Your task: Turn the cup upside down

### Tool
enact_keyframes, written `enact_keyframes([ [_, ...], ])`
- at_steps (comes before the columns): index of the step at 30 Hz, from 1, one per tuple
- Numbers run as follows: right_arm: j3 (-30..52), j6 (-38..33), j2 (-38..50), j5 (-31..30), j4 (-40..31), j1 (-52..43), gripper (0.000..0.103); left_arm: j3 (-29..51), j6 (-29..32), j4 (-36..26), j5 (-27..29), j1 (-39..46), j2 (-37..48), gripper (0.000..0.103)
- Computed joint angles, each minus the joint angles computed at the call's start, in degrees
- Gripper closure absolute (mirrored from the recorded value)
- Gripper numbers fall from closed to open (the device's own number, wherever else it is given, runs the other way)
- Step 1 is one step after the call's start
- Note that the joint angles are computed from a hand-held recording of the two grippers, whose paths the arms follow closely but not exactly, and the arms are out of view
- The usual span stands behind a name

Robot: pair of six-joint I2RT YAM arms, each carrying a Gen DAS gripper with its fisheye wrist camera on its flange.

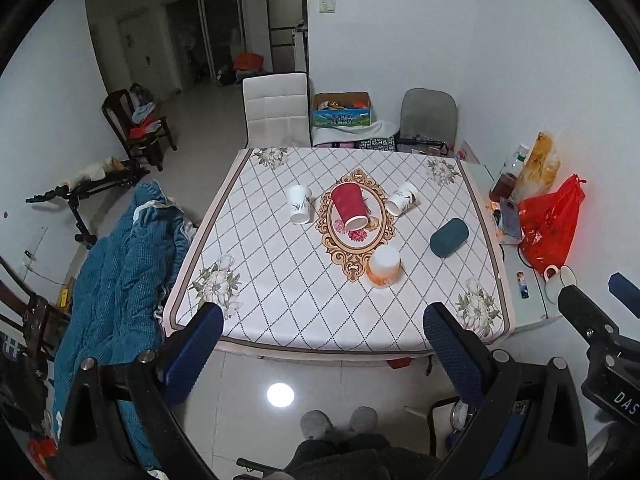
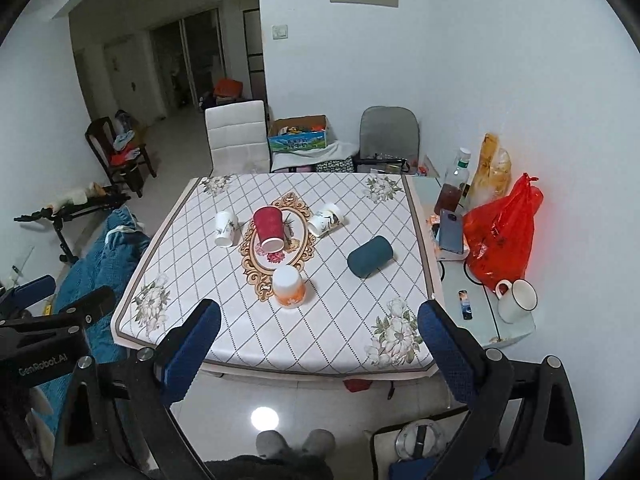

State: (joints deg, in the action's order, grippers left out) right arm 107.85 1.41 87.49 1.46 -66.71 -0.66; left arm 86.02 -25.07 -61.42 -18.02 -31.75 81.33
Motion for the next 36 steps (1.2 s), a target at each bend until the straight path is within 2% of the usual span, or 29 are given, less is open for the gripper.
enact_keyframes([
  [11,1.4,-1.6,1.6,-2.5,-1.6,-1.2,0.002,1.9,-2.1,-3.9,-0.2,-1.6,1.2,0.001],
  [36,0.6,-1.1,3.5,-3.0,-1.0,-1.4,0.002,3.5,-2.5,-4.5,0.4,-1.1,2.3,0.001],
])
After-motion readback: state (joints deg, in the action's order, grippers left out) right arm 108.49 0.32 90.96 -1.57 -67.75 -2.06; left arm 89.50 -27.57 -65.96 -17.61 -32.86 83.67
